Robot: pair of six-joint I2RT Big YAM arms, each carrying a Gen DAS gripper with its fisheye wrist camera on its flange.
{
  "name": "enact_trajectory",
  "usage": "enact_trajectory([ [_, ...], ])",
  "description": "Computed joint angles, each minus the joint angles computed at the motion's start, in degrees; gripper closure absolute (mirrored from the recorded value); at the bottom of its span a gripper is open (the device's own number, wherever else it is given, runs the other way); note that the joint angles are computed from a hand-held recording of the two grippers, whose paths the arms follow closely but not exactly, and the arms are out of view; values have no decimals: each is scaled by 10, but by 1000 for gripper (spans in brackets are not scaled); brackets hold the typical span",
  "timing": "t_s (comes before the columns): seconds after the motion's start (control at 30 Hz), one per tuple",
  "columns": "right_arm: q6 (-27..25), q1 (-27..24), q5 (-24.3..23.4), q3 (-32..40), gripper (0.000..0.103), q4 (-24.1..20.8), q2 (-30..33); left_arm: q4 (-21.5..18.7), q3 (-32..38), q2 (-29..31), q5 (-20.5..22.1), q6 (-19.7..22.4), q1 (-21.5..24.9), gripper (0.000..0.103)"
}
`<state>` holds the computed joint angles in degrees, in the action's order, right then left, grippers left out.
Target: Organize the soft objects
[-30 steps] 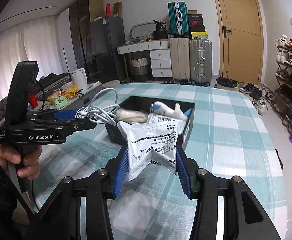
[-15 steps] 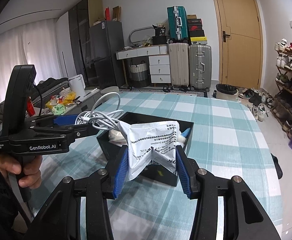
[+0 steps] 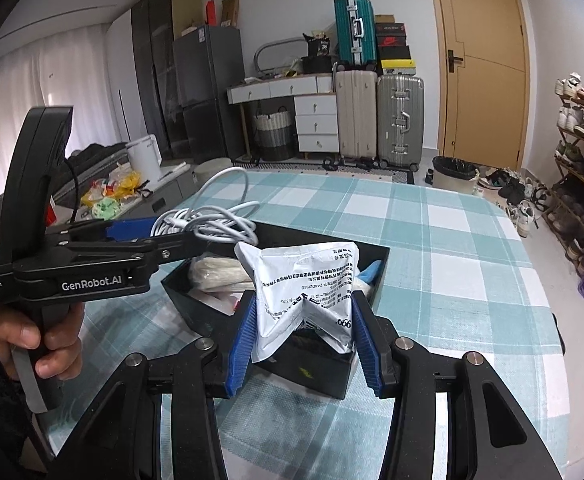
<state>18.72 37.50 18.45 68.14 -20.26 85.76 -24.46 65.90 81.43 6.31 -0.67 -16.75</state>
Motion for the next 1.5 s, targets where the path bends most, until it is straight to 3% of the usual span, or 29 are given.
enact_trajectory([
  [0.3, -9, -13, -10, 43, 57, -46, 44, -4, 23, 39, -16, 9, -6, 31],
  [0.73, -19, -22, -13, 73, 57, -63, 79, 3, 32, 56, -29, 16, -10, 29],
  [0.83, -25, -21, -11, 73, 51, -63, 78, -7, 35, 57, -32, 25, -12, 28],
  [0.93, -33, -16, -16, 58, 30, -45, 65, -21, 37, 56, -16, 22, -8, 28],
  [1.0, -42, -9, -3, 45, 15, -28, 53, -20, 31, 48, -3, 23, -4, 18],
  [1.1, -46, -1, 16, 32, 5, -19, 42, -9, 17, 31, 4, 23, 0, 6],
  [1.17, -38, 2, 27, 20, 1, -9, 33, 0, 5, 16, 11, 20, 4, 0],
  [1.5, -8, 21, 68, -35, 1, 31, -7, 67, -74, -60, 31, 15, 16, 0],
])
